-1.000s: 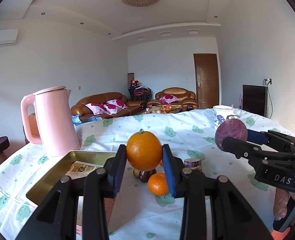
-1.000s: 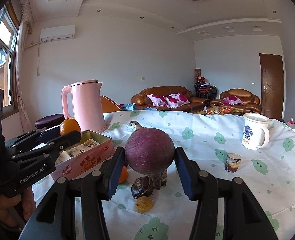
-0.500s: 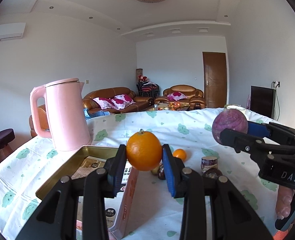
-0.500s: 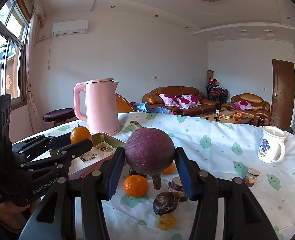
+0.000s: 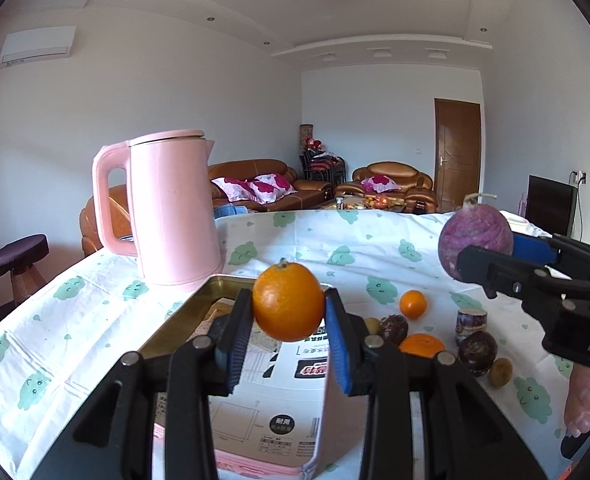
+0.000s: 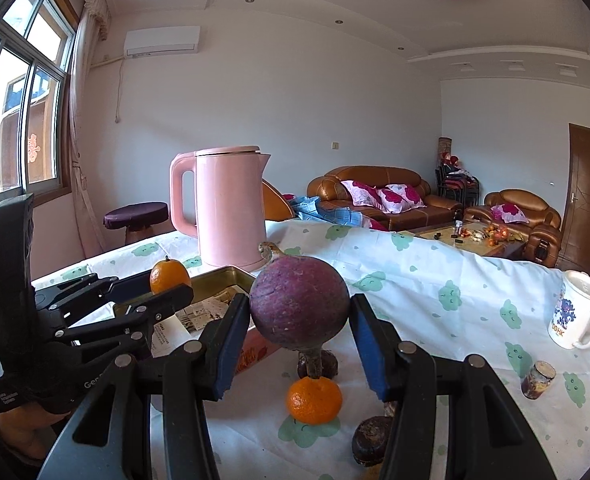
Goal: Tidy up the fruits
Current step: 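Carry the orange with the left gripper while the right gripper carries the purple fruit toward the tin, then release the orange into the tin while the right gripper releases the purple fruit into it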
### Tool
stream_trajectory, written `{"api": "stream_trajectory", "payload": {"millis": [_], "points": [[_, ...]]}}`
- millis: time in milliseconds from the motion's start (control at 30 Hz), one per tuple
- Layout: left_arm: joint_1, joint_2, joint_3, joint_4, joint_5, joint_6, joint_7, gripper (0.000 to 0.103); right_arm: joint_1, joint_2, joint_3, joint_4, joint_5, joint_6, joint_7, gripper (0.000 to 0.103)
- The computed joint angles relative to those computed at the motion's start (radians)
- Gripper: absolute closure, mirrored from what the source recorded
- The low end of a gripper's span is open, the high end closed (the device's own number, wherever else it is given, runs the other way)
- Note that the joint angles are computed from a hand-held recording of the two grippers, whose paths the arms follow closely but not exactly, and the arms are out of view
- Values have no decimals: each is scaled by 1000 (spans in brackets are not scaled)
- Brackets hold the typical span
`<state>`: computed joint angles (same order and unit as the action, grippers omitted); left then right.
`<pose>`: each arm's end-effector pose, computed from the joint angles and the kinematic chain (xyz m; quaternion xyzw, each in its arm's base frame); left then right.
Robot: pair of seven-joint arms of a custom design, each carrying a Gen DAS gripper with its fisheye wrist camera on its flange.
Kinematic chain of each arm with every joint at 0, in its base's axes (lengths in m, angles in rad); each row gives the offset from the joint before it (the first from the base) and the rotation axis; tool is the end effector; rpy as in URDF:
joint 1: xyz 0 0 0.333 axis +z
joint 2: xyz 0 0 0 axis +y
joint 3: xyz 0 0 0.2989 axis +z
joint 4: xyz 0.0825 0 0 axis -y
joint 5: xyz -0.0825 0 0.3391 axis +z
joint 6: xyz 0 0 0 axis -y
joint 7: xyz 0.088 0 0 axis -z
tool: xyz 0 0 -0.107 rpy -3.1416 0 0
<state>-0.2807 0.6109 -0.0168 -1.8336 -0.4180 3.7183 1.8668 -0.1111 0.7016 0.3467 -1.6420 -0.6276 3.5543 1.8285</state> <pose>0.6275 -0.1339 0.3685 -0.5554 0.5950 -0.4219 0.3995 0.6520 0.1656 0.3931 -0.6982 0.4150 -0.2997 0.5005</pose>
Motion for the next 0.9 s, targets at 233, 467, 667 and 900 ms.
{"api": "stream_trajectory", "payload": {"millis": [233, 467, 667, 900], "points": [[7, 9, 30, 25, -27, -44, 4, 66, -51, 89, 146, 120, -43, -135, -75, 50], [1, 25, 71, 59, -45, -115, -1, 66, -62, 160, 246, 193, 4, -234, -201, 50], [-57, 39, 158, 93, -93, -186, 3, 66, -43, 215, 299, 266, 60, -313, -317, 50], [-72, 49, 215, 118, -59, -261, -58, 66, -6, 259, 318, 337, 138, -379, -428, 50]]}}
